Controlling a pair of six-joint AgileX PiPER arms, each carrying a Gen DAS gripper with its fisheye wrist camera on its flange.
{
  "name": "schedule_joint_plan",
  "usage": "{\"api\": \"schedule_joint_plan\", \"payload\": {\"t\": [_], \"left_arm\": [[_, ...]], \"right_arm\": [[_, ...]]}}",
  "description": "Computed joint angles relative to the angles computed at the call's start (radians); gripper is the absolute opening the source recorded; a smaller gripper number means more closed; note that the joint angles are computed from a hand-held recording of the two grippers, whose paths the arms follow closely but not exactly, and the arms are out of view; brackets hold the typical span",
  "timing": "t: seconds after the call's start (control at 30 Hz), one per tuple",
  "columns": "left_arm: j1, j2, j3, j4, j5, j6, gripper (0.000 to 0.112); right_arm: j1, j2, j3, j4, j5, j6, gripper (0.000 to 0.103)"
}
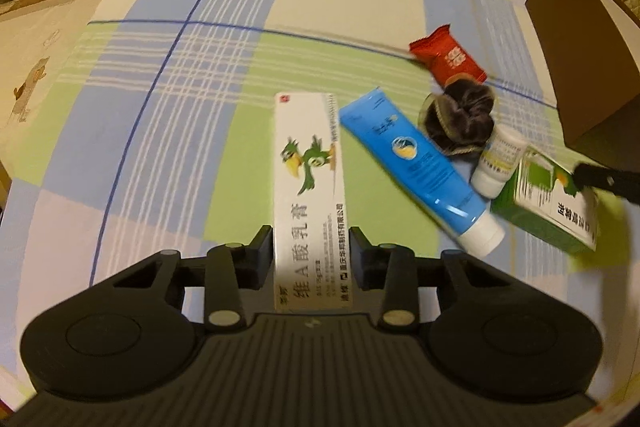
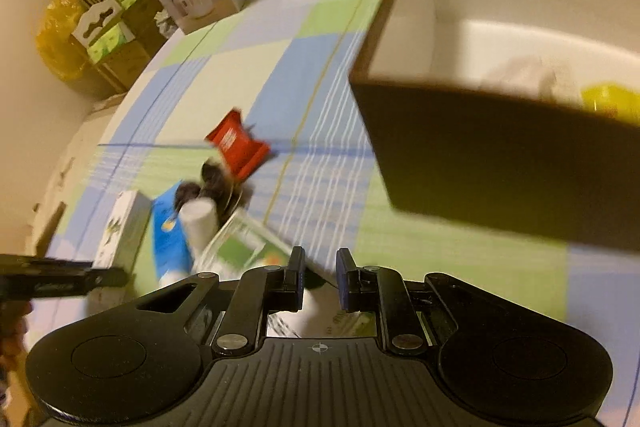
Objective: Organize objects
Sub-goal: 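Grasp the white ointment box with the left gripper while the right grasps the green medicine box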
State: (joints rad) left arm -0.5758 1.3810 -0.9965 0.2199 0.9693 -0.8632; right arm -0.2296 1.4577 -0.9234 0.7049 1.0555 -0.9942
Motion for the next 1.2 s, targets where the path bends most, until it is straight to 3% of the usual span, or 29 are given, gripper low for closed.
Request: {"api": "schedule_joint_plan", "payload": {"t": [0.17, 0.27, 0.3, 0.33, 0.4, 0.53, 0.7, 0.87, 0.97, 1.17, 1.2], "left_arm": [[-0.015, -0.034, 0.024, -0.009, 0.017, -0.003, 0.034], [-0.023, -0.049, 0.033, -0.016, 0.024, -0.002, 0.033], [-0.023, -0.053, 0.035, -0.020, 0.024, 0.001, 0.033], [-0.024, -0.056, 0.038, -0.020, 0.023, 0.001, 0.034], [-0.025, -0.058, 0.038, -0.020, 0.025, 0.001, 0.034], [-0.021, -0.055, 0.035, -0.021, 0.019, 0.003, 0.034], [-0.018, -0.034, 0.023, -0.007, 0.006, 0.015, 0.034], [0.003, 0.002, -0.004, 0.000, -0.014, 0.051, 0.043], [0.009, 0.033, -0.025, 0.009, -0.020, 0.077, 0.043], [-0.026, 0.064, -0.045, 0.060, 0.000, 0.084, 0.042], [-0.035, 0.060, -0.040, 0.071, 0.000, 0.076, 0.036]], "right_arm": [[-0.074, -0.057, 0.034, -0.040, 0.138, 0.000, 0.014], [-0.065, -0.107, 0.053, -0.077, 0.159, 0.014, 0.017], [-0.049, -0.127, 0.059, -0.092, 0.146, 0.030, 0.029], [-0.031, -0.142, 0.061, -0.106, 0.134, 0.047, 0.050], [0.000, -0.165, 0.071, -0.105, 0.115, 0.065, 0.066], [0.095, -0.172, 0.085, -0.099, 0.065, 0.113, 0.066], [0.280, -0.193, 0.146, -0.189, -0.126, 0.244, 0.066], [0.352, -0.178, 0.173, -0.251, -0.232, 0.317, 0.064], [0.349, -0.171, 0.181, -0.261, -0.252, 0.317, 0.056], [0.302, -0.203, 0.209, -0.251, -0.258, 0.253, 0.054], [0.283, -0.212, 0.216, -0.240, -0.252, 0.226, 0.054]]}}
